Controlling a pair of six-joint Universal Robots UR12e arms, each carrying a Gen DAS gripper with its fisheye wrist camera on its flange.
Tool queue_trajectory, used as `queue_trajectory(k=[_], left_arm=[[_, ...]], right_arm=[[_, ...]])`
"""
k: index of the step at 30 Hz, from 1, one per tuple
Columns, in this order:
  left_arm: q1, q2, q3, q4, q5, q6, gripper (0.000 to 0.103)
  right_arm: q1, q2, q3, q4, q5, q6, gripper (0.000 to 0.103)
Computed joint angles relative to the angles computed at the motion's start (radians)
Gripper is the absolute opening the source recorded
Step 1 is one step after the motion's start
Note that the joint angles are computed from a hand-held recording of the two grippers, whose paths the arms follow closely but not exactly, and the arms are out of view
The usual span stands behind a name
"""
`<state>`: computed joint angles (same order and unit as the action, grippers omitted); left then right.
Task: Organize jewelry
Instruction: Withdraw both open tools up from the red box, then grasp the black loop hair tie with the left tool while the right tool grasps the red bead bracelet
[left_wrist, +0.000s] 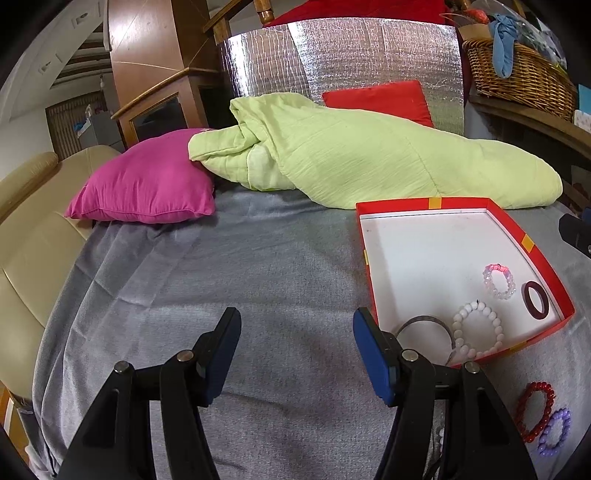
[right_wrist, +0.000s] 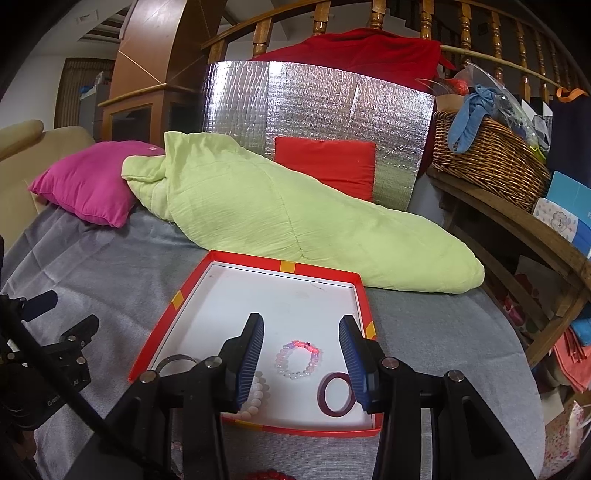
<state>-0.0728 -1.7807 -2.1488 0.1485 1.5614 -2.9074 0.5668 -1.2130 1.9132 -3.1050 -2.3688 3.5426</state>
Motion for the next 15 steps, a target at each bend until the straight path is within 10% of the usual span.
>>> queue_trajectory(k=[15], left_arm=[[0.015,0.015,-0.025,0.024,0.004,0.046,0.064]], right_arm=[[0.011,0.011,-0.009,0.003,-0.004,-0.007,0.047]])
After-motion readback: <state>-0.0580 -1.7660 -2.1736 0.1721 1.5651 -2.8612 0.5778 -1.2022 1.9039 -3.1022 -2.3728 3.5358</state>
